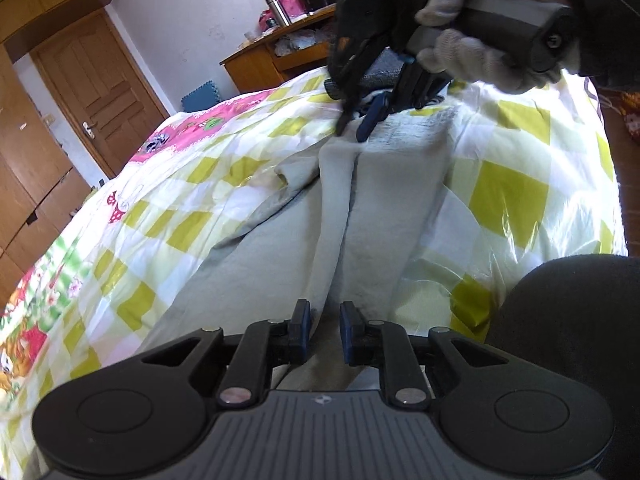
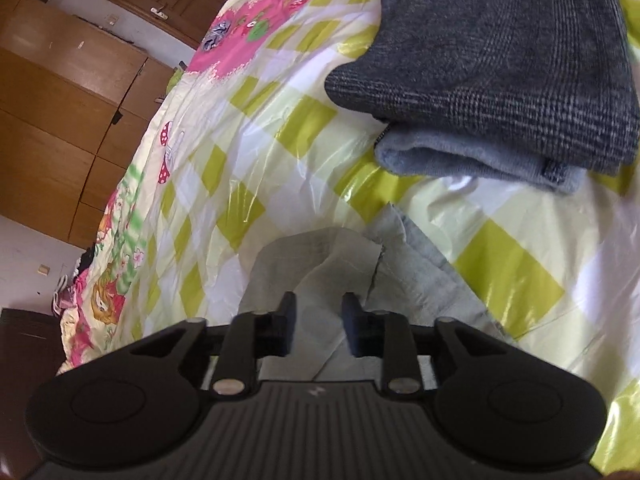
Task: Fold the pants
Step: 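Pull the held pants edge with the right gripper across the left gripper's side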
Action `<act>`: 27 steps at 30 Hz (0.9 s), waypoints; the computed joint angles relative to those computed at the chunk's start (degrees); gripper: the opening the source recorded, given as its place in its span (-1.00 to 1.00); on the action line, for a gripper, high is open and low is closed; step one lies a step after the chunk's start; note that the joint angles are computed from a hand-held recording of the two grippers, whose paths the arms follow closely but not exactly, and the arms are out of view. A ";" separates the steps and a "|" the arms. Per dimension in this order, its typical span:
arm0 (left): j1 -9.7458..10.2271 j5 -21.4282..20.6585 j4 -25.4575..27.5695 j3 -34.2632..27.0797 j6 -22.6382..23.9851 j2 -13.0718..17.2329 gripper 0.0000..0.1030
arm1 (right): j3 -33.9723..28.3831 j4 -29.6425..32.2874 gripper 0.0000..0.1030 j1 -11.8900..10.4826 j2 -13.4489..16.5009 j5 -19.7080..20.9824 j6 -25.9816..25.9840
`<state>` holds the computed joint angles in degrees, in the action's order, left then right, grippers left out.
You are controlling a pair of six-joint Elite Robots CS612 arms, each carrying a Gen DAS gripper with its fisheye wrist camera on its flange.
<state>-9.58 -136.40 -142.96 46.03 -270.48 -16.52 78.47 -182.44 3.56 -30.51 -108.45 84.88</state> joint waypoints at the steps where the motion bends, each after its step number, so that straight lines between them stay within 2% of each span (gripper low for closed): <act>1: -0.07 0.11 -0.63 0.22 -0.17 -0.03 -0.36 | -0.19 -1.30 -0.16 0.00 0.50 -0.07 0.53; 4: -0.23 0.31 -1.98 0.17 -0.66 0.15 -0.36 | 0.16 -2.07 -0.15 0.02 0.69 -0.55 2.42; 10: -0.10 -0.16 -1.84 -2.00 -3.50 1.07 -0.35 | 3.21 -2.74 -0.09 1.10 -0.98 -2.34 3.24; 14: -0.28 0.09 -1.98 -2.21 -3.91 1.19 -0.37 | 1.72 -4.32 -0.09 0.73 0.43 -2.45 3.81; 18: -0.24 -0.35 -1.76 -1.89 -3.44 0.93 -0.37 | -1.02 -3.52 -0.10 -0.02 1.92 -1.62 1.05; 19: -0.28 -0.41 -2.05 -1.78 -3.53 0.92 -0.37 | -1.38 -2.57 -0.31 -0.13 2.08 -1.71 1.77; 20: -0.33 -0.34 -2.24 -1.74 -3.66 0.93 -0.37 | -1.53 -2.41 -0.80 -0.16 2.13 -1.90 2.20; 21: -0.34 -0.24 -2.32 -1.81 -3.71 0.97 -0.37 | -1.49 -3.70 -0.92 -0.21 2.23 -1.81 2.02; 23: -0.29 -0.38 -2.67 -2.12 -3.86 1.11 -0.37 | -0.92 -8.45 -0.92 0.00 2.14 -2.52 1.28; 27: 0.04 -1.96 -5.12 -3.43 -5.77 1.62 -0.38 | 0.75 -16.61 -0.93 1.01 0.41 -6.54 -3.55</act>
